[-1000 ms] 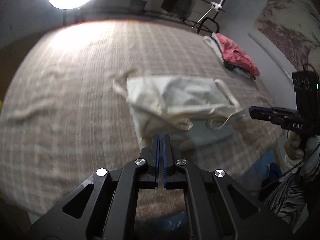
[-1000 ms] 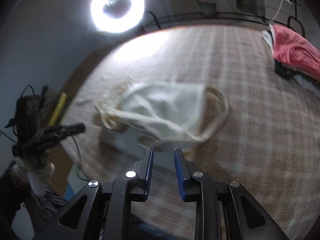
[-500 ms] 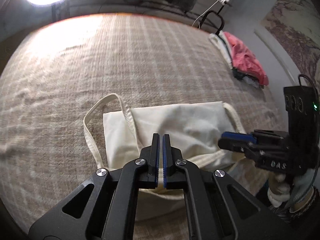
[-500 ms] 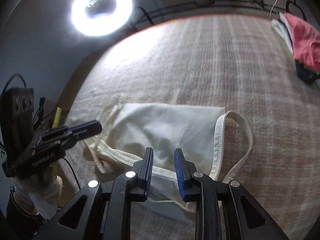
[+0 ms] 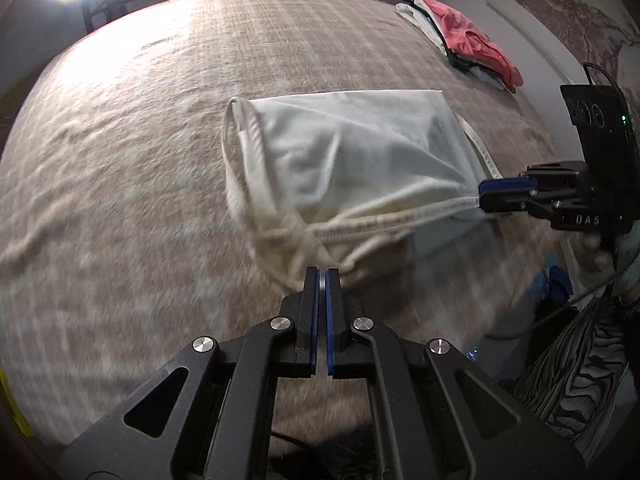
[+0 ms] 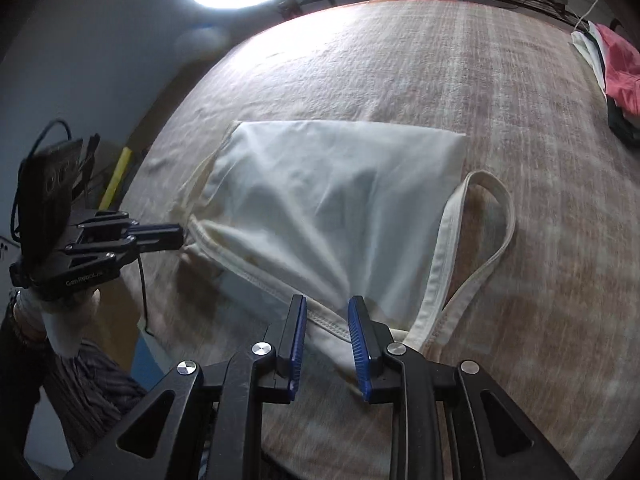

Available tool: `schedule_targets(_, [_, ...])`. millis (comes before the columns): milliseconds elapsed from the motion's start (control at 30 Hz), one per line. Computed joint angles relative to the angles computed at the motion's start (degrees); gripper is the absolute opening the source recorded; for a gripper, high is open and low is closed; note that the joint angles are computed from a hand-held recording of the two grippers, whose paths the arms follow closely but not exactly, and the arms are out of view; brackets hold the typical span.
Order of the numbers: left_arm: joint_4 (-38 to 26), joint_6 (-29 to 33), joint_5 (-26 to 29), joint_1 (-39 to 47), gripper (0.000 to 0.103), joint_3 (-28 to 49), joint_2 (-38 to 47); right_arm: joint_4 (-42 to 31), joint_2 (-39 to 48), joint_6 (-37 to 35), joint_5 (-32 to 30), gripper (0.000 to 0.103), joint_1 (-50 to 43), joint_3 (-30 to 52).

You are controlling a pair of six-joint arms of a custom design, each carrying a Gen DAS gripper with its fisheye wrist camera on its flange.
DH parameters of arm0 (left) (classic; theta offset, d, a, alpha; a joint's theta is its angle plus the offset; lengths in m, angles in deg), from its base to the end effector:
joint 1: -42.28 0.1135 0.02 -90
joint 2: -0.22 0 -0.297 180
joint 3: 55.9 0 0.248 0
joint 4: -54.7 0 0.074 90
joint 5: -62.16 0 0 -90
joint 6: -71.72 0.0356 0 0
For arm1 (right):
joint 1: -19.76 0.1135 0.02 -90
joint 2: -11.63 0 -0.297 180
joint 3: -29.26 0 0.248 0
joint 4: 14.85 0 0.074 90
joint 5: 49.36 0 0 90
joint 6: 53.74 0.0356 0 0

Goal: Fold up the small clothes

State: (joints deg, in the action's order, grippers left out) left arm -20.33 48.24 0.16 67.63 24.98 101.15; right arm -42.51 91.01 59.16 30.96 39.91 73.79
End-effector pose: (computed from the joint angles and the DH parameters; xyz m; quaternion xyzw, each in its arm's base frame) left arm 0.2782 0.1133 0.2151 0.3308 0.9112 -0.1990 0.1438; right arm 0.2037 0.0811 0.1669 0.0032 0.9681 0.1631 0.1902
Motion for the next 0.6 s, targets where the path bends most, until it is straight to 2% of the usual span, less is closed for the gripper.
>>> schedule_targets(100, [-2.0, -0.8, 3.0, 0.7, 0.0, 1.9, -0.4, -0.7, -2.8, 0.3, 1.0, 0.023, 0.9, -0.2])
schedule_targets(267, [2.2, -7.8, 5.4, -4.3, 0.0, 1.9, -1.6, 2.8, -2.1, 1.8, 1.5, 0.023, 0.3, 1.4])
schedule_targets(333, [4.8, -11.1, 4.5, -7.4, 0.0, 1.6, -1.4, 5.1, 0.0, 2.7, -0.1, 0.023, 0.0, 1.9])
schedule_targets(433, [8.0, -13.7, 1.5, -11.5, 0.0, 1.3, -0.3, 6.5, 5.4, 3.7, 2.3, 0.023, 3.6, 4.3])
schedule_targets(567, [10.8, -10.9, -6.3, -14.0, 0.0, -0.6, 0.8, 5.6, 9.2, 2.7, 4.6, 0.023, 6.0, 6.0])
schedule_targets(600, [10.7, -9.7, -6.3, -13.6, 0.0, -1.3, 0.1, 5.8, 9.7, 2.4, 4.7, 0.023, 6.0, 6.0])
